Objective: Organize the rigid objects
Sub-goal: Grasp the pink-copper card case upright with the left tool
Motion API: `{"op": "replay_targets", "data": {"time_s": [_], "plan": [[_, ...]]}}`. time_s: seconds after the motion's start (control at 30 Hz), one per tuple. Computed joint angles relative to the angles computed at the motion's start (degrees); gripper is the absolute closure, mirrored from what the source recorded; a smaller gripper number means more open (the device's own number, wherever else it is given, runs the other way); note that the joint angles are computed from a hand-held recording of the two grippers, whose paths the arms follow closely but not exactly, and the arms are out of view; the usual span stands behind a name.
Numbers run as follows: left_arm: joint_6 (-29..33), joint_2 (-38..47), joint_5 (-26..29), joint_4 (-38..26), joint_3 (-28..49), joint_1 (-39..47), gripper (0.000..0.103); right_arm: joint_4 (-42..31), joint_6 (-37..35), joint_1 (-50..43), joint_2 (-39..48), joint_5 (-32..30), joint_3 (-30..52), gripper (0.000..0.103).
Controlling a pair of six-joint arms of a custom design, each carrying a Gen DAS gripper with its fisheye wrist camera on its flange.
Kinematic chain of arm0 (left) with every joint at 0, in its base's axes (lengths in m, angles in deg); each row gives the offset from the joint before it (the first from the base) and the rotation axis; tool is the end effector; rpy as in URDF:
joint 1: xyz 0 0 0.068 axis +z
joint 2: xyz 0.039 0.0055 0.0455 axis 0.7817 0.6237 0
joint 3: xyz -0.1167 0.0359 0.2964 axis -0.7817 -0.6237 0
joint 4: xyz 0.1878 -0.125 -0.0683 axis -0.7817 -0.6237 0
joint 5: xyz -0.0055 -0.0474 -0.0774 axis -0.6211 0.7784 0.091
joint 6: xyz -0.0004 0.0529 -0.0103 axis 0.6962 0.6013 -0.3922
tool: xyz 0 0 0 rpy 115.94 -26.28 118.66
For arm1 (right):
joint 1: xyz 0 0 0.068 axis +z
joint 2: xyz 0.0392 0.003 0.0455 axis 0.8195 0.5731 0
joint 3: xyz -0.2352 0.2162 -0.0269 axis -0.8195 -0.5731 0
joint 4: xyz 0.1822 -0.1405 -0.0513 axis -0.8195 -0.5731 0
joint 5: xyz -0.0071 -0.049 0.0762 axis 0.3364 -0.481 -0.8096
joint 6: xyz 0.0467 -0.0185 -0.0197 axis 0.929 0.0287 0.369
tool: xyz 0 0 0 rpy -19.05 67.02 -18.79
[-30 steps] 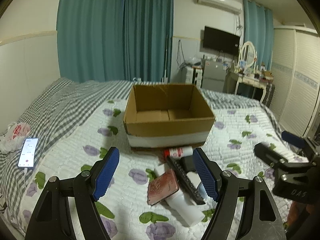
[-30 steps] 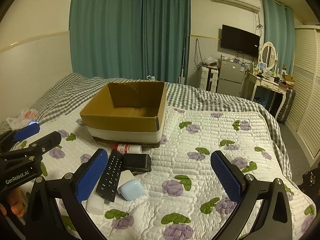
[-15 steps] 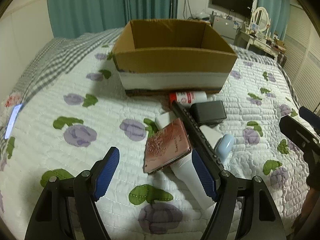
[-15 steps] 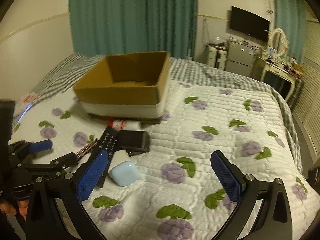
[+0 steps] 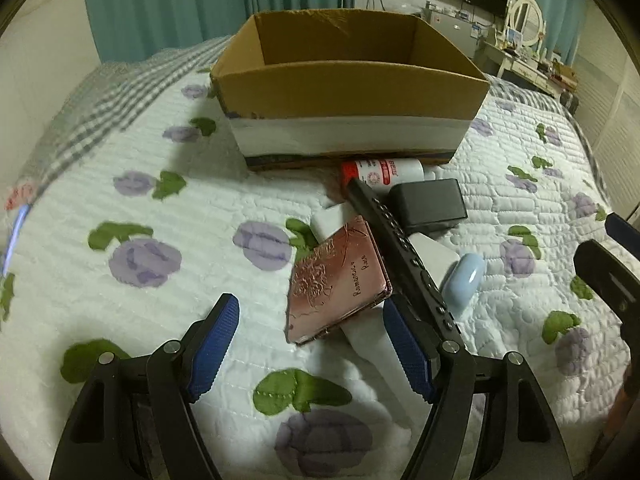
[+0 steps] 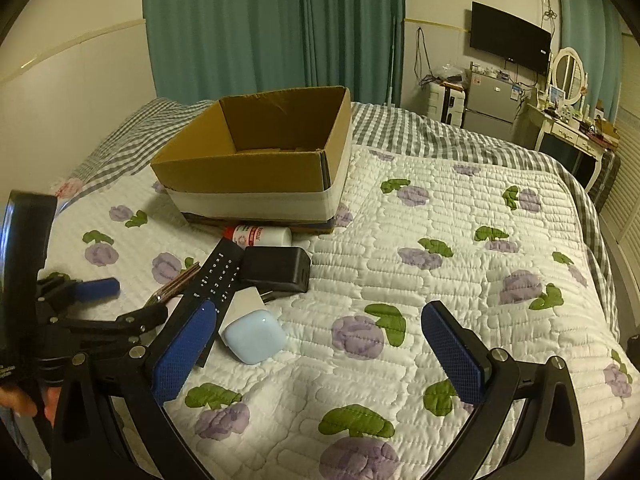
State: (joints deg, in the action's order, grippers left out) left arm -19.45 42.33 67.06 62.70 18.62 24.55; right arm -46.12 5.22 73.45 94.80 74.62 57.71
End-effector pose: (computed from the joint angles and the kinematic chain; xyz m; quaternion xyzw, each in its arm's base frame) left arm 0.3347 -0.1697 0.1605 0.2524 0.9230 -0.0605 0.2841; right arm 0.2282 0.0609 0.1750 0.1405 0.9038 -0.0386 0.4024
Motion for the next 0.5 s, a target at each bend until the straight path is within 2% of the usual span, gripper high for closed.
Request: {"op": "replay_targets", "data": {"time_s": [0.07,0.13,0.23,0.3,0.33,0.5], "plan": [[0.88,0.48,-0.83,0.56,0.50,-0.74,0.035,0.57,0.00,-0.03,0.30,-0.50,-0.30,0.000],[1.41,1.99,-0.52,-0.67,2.69,-1.14,0.065,0.87,0.05,-0.07,0.43,-0.78,-0.51,0.000],[1.28,4.96,-1.70,-2.78,6.52,-1.46,0.081,1.03,0.13,-0.16,0.51,-1.18,-0.67,0.000],[1.06,5.70,-0.69,-3.80,7.52,-0.92,0.084,1.09,0.02,-0.22,0.66,-1.45,-0.69,0.000],[1.15,5.37,0.35,-3.35,7.04,-0.48,0.091,1.03,-0.01,-0.20,0.84,-1.44,-0.58,0.000],[-0.30,0.79,5.42,1.01,2.48,1.91,0.093,-0.75,-0.23,0.96,2.74,-1.63,1.76,0.000]]}}
